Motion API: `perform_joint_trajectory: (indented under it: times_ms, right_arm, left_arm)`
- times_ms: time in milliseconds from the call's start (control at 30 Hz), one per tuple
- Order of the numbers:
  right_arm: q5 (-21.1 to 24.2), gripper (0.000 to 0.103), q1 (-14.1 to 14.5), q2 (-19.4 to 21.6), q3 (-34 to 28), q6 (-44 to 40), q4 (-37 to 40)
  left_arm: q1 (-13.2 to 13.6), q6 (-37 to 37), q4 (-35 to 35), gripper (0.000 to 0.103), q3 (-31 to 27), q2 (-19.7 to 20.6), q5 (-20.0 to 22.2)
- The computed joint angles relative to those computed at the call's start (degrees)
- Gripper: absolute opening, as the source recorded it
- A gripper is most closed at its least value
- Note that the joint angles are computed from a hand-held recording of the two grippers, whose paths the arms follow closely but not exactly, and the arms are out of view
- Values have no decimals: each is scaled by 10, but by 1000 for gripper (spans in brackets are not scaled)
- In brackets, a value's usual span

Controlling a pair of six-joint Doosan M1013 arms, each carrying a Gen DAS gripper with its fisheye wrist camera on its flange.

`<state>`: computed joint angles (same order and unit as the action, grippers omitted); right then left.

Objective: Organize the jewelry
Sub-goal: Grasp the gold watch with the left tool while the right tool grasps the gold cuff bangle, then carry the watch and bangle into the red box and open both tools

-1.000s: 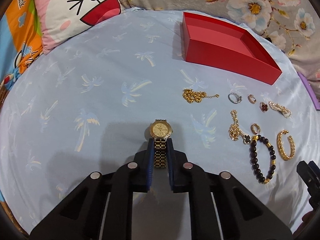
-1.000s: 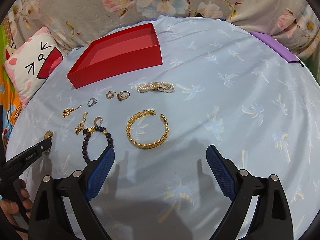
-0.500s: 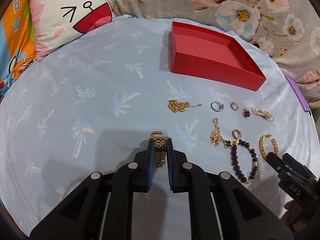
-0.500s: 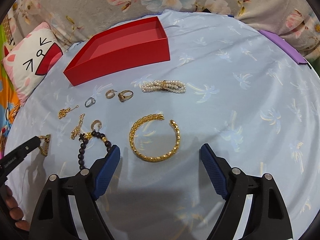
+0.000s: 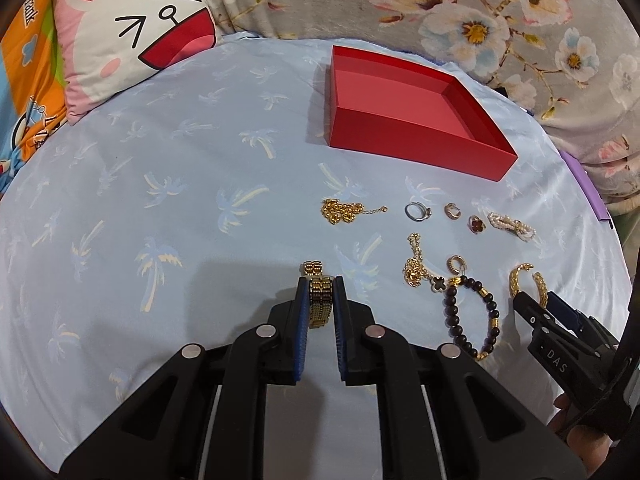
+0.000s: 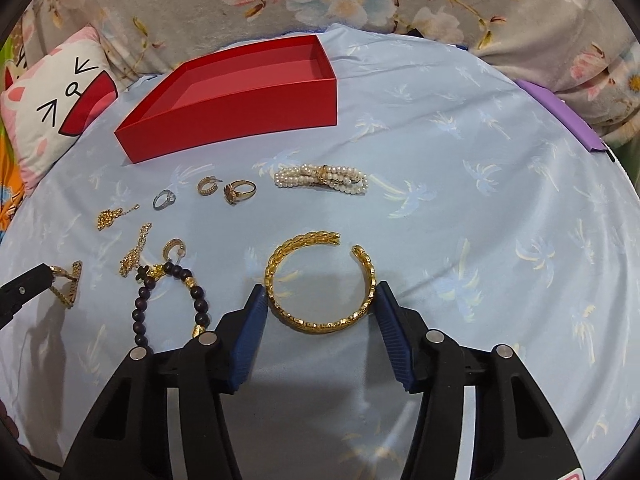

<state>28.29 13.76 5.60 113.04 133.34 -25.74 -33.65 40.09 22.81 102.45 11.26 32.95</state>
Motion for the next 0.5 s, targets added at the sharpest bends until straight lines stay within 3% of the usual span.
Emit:
perform_joint_trajectory:
  times_ms: [500]
  right_arm:
    - [-23, 53, -9, -60, 15, -23, 34]
  left_arm:
    - [-10, 13, 4, 11, 2, -31, -27]
